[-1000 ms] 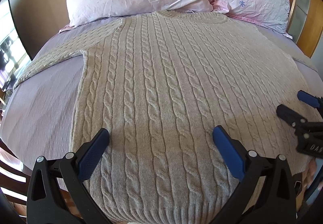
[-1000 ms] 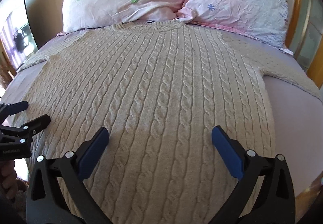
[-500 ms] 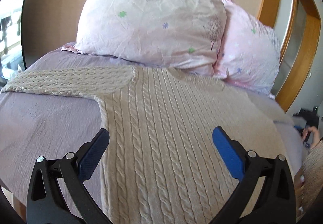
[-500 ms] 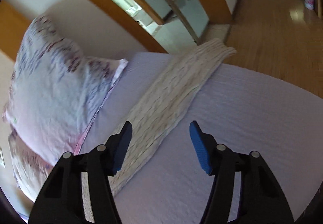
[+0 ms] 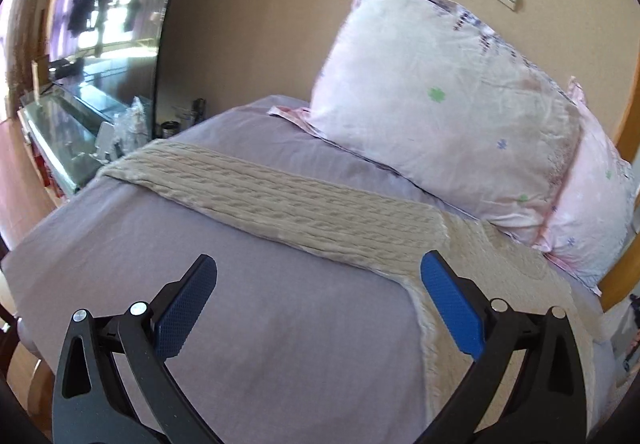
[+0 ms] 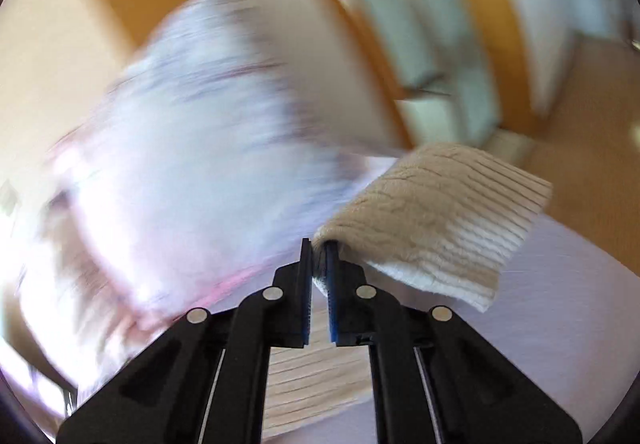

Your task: Fold small clothes

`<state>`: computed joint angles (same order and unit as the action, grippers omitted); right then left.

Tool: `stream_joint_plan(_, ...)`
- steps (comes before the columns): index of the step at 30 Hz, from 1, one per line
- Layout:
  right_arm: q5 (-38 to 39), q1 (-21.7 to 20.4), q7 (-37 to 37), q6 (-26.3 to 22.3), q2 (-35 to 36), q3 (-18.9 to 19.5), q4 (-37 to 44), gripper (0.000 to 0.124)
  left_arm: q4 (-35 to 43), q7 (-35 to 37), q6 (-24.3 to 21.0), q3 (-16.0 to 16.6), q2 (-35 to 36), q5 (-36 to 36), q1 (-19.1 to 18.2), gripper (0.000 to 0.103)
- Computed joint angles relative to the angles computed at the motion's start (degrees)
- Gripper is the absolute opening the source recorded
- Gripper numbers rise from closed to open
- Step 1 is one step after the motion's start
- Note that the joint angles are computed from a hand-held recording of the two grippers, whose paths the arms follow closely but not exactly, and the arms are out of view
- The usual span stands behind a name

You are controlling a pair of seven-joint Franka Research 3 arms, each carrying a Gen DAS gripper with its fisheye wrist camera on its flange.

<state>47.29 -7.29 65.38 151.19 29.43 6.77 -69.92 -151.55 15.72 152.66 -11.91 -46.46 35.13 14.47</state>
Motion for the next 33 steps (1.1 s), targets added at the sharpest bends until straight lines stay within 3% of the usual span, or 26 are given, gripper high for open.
stream_joint_plan(2,6.08,-0.57,-14.43,-2.93,-5.26,6.5,-5.22,0.006,-0.2,-1.71,-2.04,-0.1,-0.85,0.33,2.09,0.102)
stream_joint_plan(3,8.47,-0.28,-20.71,-6.65,-7.66,8.75,-7.79,0.007,-0.68,-2.41,-1.55,0.81,-1.05,0.11,2.41,0.102)
stream_joint_plan(6,5.61,3.41,-27.0,-22.46,-9.33,10.73,-9.69,0.025,-2.7,-3.75,2.72,4.48,-0.95,-2.06,2.84,0.102)
stream_joint_plan(7,3.83,4.96,-27.09,-26.31,-9.12,10.69,-9.64,0.041,-2.83,-3.95,3.14,5.58,-0.34,-3.61,2.87,0.102)
stream_joint_plan(8,3.05,6.23,-27.36,-27.59,-9.12,10.37,-9.85,0.05,-3.18,-3.6,4.16,6.94,0.13,-5.05,2.63,0.102)
stream_joint_plan(12,7.91,9.06,-31.59,-22.55,-11.81,7.17,-14.13,0.071,-4.54,-2.58,8.84,10.43,2.11,-10.68,3.5,0.102)
stream_joint_plan(14,7.82,8.7,-28.89,-22.07,-10.46,6.73,-12.44,0.071,-5.52,-2.79,11.85,11.62,2.93,-13.27,4.76,0.093)
stream_joint_plan(17,9.55,9.11,-27.07,-22.27,-11.2,2.83,-13.83,0.072,-6.77,-4.14,16.4,11.34,3.74,-15.81,8.61,0.085)
stream_joint_plan(22,11.38,9.33,-25.9,-21.26,-11.03,0.1,-14.71,0.076,-5.43,-3.43,18.43,12.48,6.85,-19.61,11.92,0.071)
stream_joint_plan(24,12.37,8.92,-25.98,-21.81,-10.7,-0.18,-14.57,0.076,-4.91,-3.38,18.23,12.93,7.77,-21.17,12.49,0.061)
stream_joint_plan(26,13.42,8.45,-26.62,-22.29,-10.95,-0.33,-15.05,0.077,-4.06,-2.73,16.11,13.86,8.7,-22.67,12.1,0.022)
stream_joint_plan(27,13.76,8.25,-26.86,-22.65,-10.93,-0.44,-15.09,0.077,-3.68,-1.8,15.4,14.67,9.18,-23.33,11.24,0.013)
stream_joint_plan(30,14.86,7.77,-28.39,-22.68,-11.28,-0.73,-15.68,0.078,-0.9,-0.01,15.79,11.18,10.22,-20.84,12.54,0.009)
stream_joint_plan(33,16.26,7.32,-29.72,-21.57,-11.81,-1.11,-16.35,0.08,5.65,4.93,18.8,9.0,13.98,-17.55,9.41,0.008)
